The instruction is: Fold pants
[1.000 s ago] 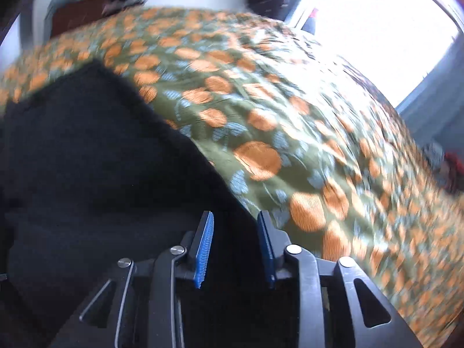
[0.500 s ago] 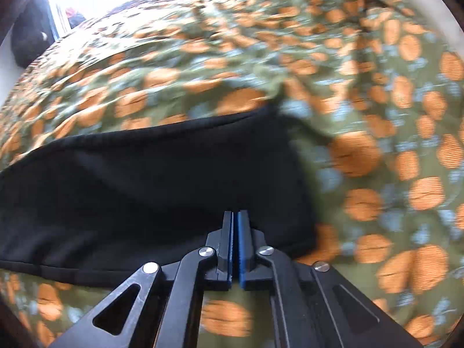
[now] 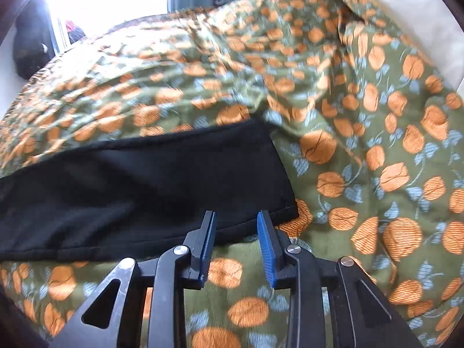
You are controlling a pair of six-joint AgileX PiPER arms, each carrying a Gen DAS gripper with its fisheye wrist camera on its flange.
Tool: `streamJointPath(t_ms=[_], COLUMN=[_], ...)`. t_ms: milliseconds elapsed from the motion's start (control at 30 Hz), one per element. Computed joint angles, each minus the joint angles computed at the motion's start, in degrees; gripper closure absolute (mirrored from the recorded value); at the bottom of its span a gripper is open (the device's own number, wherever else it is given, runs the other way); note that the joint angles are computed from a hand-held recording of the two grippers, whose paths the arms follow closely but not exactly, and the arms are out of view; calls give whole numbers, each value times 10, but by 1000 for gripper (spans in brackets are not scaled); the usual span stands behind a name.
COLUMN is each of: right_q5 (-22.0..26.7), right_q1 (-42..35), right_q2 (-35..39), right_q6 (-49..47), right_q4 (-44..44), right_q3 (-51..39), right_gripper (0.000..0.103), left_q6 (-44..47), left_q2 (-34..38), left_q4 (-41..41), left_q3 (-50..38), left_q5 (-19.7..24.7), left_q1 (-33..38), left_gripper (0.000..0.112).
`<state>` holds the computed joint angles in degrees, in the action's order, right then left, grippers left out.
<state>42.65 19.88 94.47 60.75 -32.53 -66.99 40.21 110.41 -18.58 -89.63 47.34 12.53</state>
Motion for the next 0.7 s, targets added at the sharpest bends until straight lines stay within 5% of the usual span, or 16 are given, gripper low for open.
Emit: streamJointPath(t_ms=[100,200,300,467,533,600,700], right_q5=[-83,-119,-84,62,152,229,187], right_q1=[110,231,309,300,287,281,238], right_q2=[-93,-81,-117,-385,-435,-394,-289], right_q6=[9,26,187,424,431,361,266], right_q4=[85,157,84,43,57,61,36], right_q3=[82,116,199,418,416,347,225], right_gripper=[44,45,52,103,103,95,74], left_q6=[74,28,9,-62,-87,-110,-155], left_q2=[-102,-144,-182,-196,-199,-191,-142], left_q4=[-57,12,26,77,79,78,83], left_q3=[172,344,442,413,386,348,243], left_q5=[1,-119,-204,-163,-151,-153,-135], left_q1=[-7,-72,-77,-42,-35,-44,-59], left_gripper=[13,13,10,10,11,11,11])
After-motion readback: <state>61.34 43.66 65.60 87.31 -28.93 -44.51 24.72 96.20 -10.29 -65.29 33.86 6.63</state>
